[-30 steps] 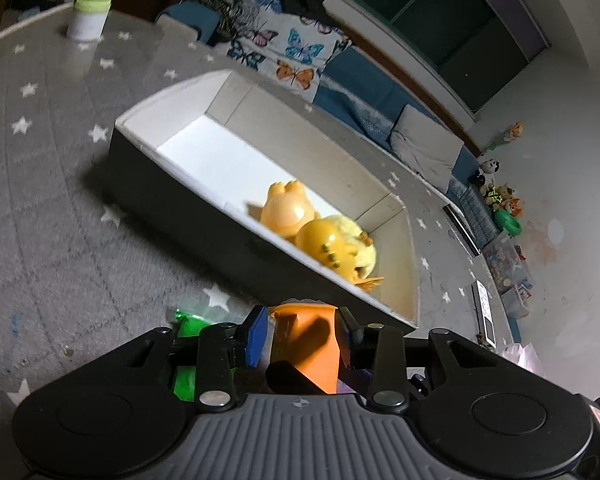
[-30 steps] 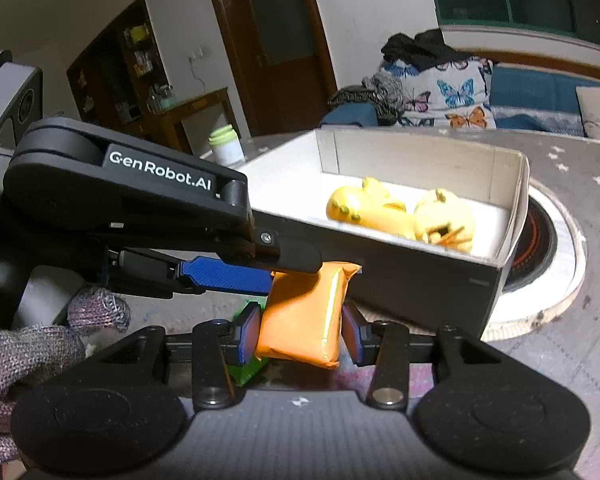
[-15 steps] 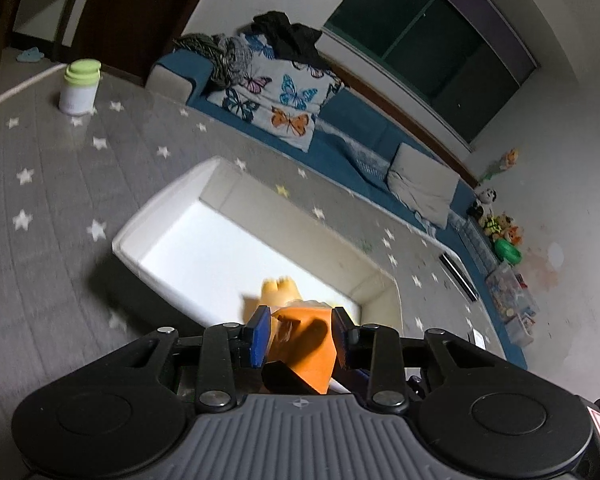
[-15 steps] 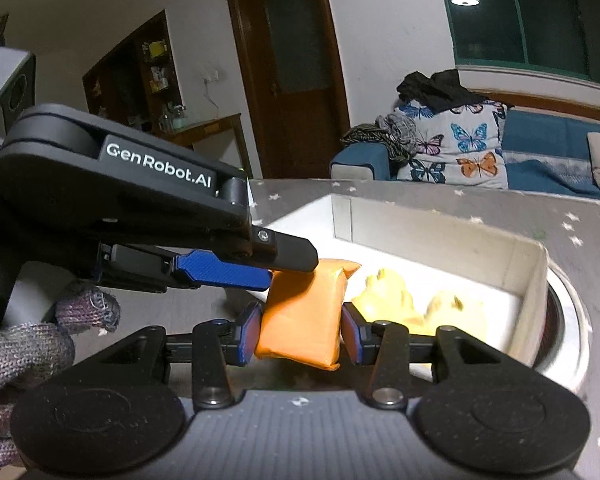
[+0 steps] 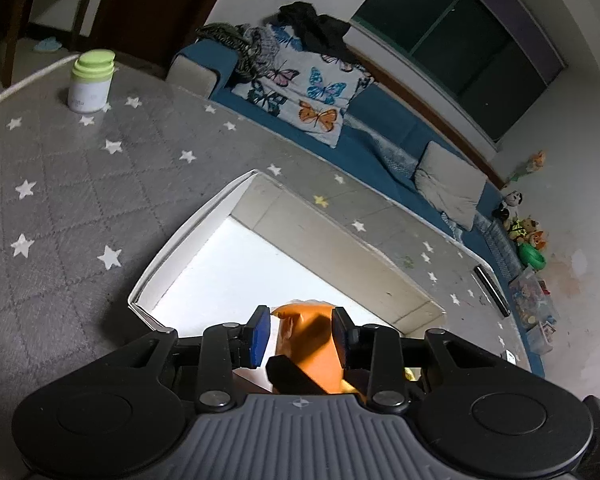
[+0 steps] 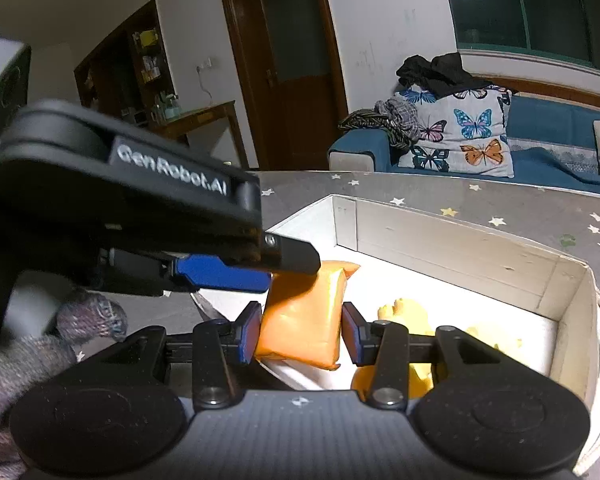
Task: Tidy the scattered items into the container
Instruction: 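Lower the orange packet into the box and open the right tool, then withdraw the right tool toward the green clay packet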
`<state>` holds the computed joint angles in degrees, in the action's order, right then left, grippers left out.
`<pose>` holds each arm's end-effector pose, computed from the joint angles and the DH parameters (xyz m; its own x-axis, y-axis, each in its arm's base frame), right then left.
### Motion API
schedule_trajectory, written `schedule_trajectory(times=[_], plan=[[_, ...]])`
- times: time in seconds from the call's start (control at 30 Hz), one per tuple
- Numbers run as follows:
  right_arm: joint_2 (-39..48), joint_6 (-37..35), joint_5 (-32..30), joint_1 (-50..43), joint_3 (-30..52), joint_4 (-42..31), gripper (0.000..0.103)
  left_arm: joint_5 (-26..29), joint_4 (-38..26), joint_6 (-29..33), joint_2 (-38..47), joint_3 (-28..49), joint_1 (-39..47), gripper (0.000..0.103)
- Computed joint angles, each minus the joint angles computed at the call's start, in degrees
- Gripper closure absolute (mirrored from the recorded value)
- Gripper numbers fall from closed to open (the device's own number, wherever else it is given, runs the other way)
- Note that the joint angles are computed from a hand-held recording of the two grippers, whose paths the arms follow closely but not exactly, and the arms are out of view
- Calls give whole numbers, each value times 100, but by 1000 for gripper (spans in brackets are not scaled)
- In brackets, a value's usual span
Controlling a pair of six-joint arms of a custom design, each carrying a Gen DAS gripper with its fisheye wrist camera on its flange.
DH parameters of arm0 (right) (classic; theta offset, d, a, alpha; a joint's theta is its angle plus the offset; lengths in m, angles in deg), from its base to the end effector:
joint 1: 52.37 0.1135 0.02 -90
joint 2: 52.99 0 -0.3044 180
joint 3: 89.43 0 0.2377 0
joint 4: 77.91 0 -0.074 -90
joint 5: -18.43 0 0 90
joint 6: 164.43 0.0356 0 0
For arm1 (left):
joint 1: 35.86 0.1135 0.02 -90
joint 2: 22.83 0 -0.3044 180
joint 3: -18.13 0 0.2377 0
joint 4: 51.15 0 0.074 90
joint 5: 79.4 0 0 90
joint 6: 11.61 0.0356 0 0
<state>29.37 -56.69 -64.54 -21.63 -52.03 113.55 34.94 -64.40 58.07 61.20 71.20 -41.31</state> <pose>0.2076 0.1184 0.1869 -0.5797 0.0071 -0.8148 -0.2551 0.9481 0.1897 0.2659 -0.0401 0.2198 -0.7831 -0.2431 -0.5724 0.1159 0.8472 -0.5184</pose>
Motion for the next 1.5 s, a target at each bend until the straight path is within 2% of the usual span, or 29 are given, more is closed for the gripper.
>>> schedule_trajectory(times=[0.3, 0.73, 0.8, 1.03, 1.4, 1.43, 1.5], plan=[[528, -78, -48, -79, 297, 16, 60, 245, 137, 24, 439, 76, 259, 67], [510, -149, -85, -120, 268, 9, 57, 395, 97, 190, 129, -53, 384, 67], [458, -174, -65, -104, 262, -37, 53, 390, 37, 211, 74, -61, 405, 67], [159, -173, 169, 71, 162, -164, 53, 360, -137, 398, -371, -248, 509, 67], [-1111, 19, 706, 687, -477, -514, 52, 237, -499, 781, -1437, -847, 607, 67], [-1252, 37, 790, 781, -527, -584, 51, 216, -547, 809, -1533, -894, 604, 67], [-1551, 78, 966, 996, -621, -753, 41, 180, -661, 909, -1740, -996, 609, 67]])
